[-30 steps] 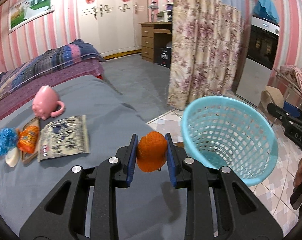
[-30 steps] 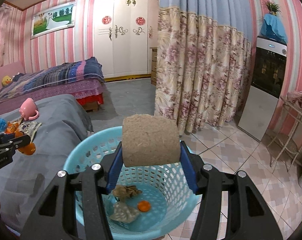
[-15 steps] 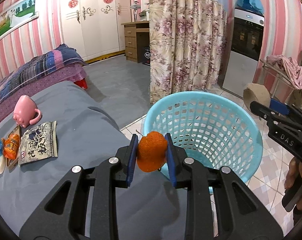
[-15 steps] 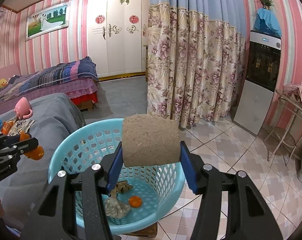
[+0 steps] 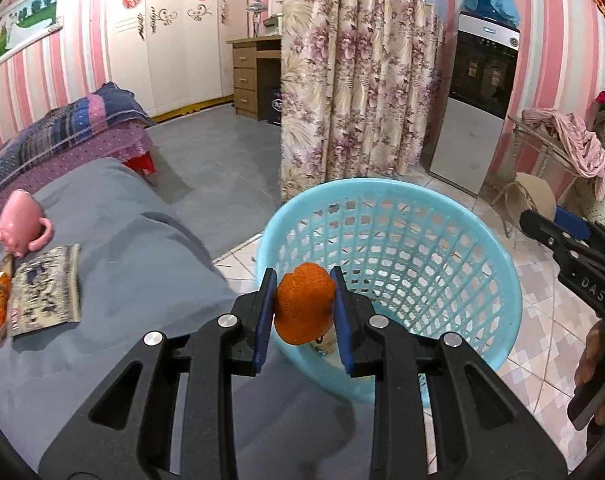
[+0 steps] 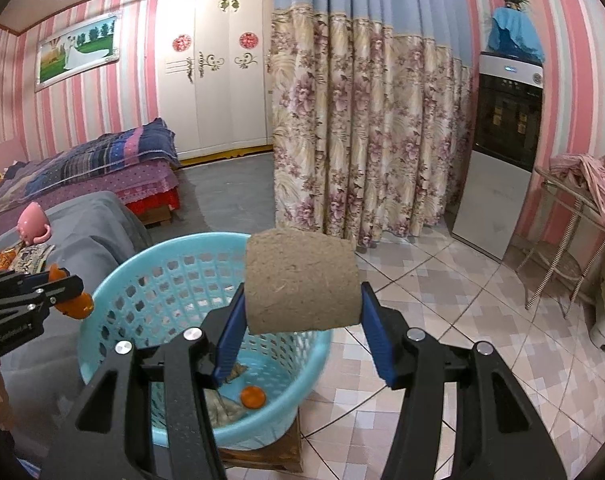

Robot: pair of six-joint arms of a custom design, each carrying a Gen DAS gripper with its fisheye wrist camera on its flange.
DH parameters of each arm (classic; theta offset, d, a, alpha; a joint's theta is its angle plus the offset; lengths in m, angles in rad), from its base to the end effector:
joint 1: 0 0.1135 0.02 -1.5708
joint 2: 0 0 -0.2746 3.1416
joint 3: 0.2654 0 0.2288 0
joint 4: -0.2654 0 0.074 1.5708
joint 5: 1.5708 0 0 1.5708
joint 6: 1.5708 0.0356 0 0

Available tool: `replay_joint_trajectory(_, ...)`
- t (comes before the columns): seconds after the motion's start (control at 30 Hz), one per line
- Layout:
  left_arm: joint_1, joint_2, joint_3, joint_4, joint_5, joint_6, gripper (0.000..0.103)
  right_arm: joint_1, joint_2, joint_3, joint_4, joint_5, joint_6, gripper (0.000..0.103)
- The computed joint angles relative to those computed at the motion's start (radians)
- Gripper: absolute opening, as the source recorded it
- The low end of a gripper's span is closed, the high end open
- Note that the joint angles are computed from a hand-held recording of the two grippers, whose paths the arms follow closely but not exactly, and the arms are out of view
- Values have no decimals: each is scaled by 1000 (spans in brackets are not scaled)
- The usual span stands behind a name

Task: Collect trash
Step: 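Open the left gripper to drop the peel while the right gripper releases the tube into the basket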

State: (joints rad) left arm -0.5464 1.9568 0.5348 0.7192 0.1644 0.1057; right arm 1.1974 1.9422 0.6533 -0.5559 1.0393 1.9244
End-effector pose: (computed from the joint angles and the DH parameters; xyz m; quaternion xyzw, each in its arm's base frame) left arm 0.2522 -0.1602 0.0879 0.3223 0.8455 -0.1643 0.3927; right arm 0.1066 0.1879 0.0854 0.2423 0.8278 -0.1234 0.4907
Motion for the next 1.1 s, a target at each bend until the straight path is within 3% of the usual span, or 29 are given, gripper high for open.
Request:
replay_joint_trajectory(0.13,-45,56,53,1,-10,4,26,3,1,-40,26,-14,49,54)
replay_joint_trajectory(0.4,-34,130,220,-122,4,-4,26,-37,-7,-78,159,2,-58,54)
replay_joint_trajectory(0.47,-28,126,237,-142,7,9,34,-47,-7,-80,194,5,-92,54)
replay_joint_trajectory(0.53,-22,109,211,-100,-6,6,67,-54,-4,-75,217,6,-119,54)
replay_joint_trajectory(0.63,2,78,183,-67,-8,6,81,-59,4,-48,229,6,-162,54)
replay_joint_trajectory(0.83,74,12,131,-45,1,5,91,-74,19,10,236,8,-223,54)
replay_joint_trajectory(1.1,197,-45,67,-42,44,36,94,-123,89,130,307,-6,-367,54)
